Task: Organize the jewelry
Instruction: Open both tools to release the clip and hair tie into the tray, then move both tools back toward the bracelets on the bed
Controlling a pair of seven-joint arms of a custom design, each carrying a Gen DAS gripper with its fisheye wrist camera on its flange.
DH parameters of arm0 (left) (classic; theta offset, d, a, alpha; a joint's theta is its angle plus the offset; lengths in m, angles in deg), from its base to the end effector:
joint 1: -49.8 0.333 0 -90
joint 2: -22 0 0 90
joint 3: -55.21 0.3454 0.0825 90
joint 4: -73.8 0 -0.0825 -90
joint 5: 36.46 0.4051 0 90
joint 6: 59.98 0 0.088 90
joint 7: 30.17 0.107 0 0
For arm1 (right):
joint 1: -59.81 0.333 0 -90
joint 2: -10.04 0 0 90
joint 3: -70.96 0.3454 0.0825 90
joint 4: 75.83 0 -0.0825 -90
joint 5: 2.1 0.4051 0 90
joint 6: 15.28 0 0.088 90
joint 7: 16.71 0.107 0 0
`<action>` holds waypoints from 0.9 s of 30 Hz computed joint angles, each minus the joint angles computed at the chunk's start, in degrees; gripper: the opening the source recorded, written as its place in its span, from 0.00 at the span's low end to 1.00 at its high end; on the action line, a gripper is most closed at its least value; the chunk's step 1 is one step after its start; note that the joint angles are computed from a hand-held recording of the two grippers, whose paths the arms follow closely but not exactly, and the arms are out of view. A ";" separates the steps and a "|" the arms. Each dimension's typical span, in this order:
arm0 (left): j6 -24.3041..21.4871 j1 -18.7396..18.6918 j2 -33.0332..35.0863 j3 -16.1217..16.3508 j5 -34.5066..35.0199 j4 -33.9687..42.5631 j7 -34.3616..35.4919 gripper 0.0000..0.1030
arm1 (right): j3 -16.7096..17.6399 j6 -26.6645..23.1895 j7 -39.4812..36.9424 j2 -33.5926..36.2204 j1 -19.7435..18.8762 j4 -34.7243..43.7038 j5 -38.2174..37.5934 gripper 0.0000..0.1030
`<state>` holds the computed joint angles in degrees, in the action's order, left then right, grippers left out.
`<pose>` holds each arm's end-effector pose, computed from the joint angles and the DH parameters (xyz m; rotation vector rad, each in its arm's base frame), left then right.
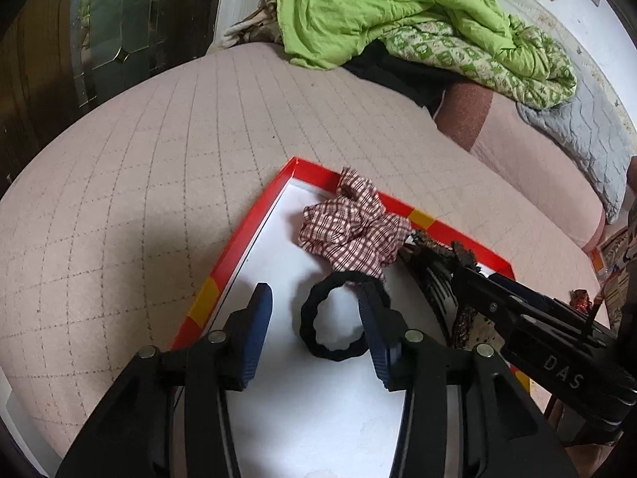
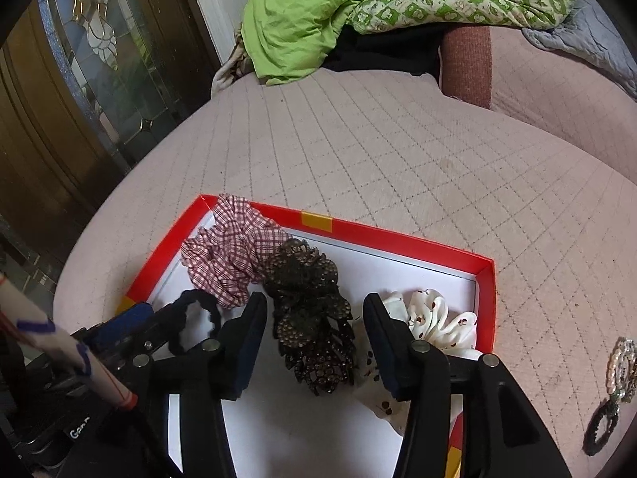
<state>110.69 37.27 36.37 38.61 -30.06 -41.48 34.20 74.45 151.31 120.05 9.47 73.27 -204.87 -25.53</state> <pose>0.5839 -0.3194 0.4358 -1.8188 2.0698 -1.0037 0.5475 0.1922 0.4580 -1.6365 1.9102 -0.4787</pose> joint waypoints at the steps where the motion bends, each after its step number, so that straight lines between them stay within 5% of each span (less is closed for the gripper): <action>1: 0.21 0.31 -0.03 -0.35 -0.36 -0.08 0.40 0.43 | -0.03 0.42 0.04 -0.47 0.00 -0.38 0.17 0.53; 11: 4.65 -2.29 -0.75 1.92 3.77 -1.08 -3.78 0.43 | 3.17 5.88 0.76 -7.14 -3.69 -6.53 2.24 0.55; 17: 8.29 -7.17 -1.85 6.68 12.23 -2.18 -10.19 0.43 | 5.04 9.08 -1.65 -13.64 -6.19 -13.82 8.48 0.55; 24: 9.29 -13.31 -3.51 11.36 22.05 -2.89 -18.51 0.43 | 3.37 10.19 -6.82 -24.13 -5.89 -23.91 16.45 0.55; 27: 8.34 -12.45 -3.75 8.60 23.34 -2.59 -18.45 0.43 | 3.23 9.33 -8.13 -29.72 -7.16 -28.45 18.86 0.55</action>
